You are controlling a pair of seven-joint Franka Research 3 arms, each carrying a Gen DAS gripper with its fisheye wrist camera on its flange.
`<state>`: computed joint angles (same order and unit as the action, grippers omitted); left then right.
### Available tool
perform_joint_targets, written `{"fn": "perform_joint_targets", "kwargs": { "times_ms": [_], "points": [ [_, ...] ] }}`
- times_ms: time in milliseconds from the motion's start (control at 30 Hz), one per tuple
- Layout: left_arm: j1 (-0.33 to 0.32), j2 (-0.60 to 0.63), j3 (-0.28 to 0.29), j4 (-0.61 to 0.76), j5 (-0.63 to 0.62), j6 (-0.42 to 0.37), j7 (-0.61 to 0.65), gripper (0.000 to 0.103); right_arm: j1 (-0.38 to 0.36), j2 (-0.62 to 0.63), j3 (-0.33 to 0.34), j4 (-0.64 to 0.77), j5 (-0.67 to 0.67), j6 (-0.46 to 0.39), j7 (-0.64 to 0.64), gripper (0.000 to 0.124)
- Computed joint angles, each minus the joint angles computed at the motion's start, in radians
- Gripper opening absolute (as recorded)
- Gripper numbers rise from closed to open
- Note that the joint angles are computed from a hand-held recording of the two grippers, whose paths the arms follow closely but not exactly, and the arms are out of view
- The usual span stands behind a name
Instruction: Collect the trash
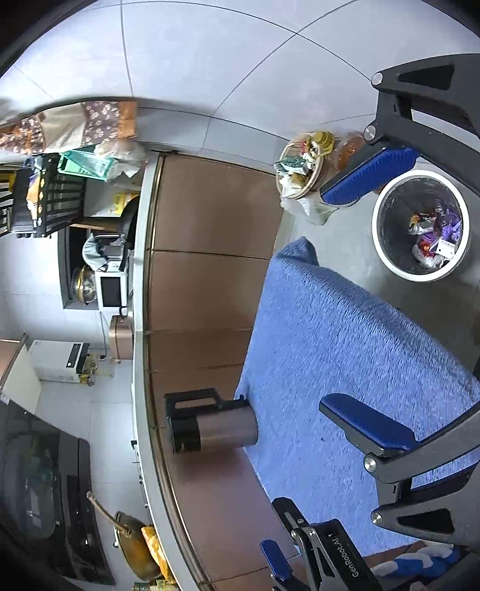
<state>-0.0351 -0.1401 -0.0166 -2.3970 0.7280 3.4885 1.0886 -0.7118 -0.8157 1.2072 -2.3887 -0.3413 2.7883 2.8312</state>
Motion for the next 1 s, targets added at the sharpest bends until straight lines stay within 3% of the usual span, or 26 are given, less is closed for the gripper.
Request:
{"fn": "perform_joint_targets", "kwargs": {
  "times_ms": [100, 233, 367, 933, 1000],
  "points": [
    [0.036, -0.021, -0.030, -0.033, -0.074, 0.031, 0.056, 0.078, 0.013, -0.016, -0.006, 0.006, -0.002, -0.008, 0.003, 0.103],
    [0.024, -0.041, 0.003, -0.050, -0.057, 0.050, 0.023, 0.078, 0.022, -0.039, -0.007, 0.011, -0.002, -0.013, 0.005, 0.103],
    [0.047, -0.053, -0.012, -0.069, -0.098, 0.069, 0.046, 0.078, 0.033, -0.051, -0.010, 0.002, 0.008, -0.015, 0.014, 0.103],
    [0.045, -0.033, -0.003, -0.051, -0.105, 0.047, 0.033, 0.078, 0.020, -0.062, -0.010, -0.031, 0.020, -0.002, 0.057, 0.103],
    [0.062, -0.031, -0.031, -0.056, -0.146, 0.046, 0.070, 0.078, 0.017, -0.057, -0.009, -0.034, 0.019, 0.001, 0.059, 0.103]
  ]
}}
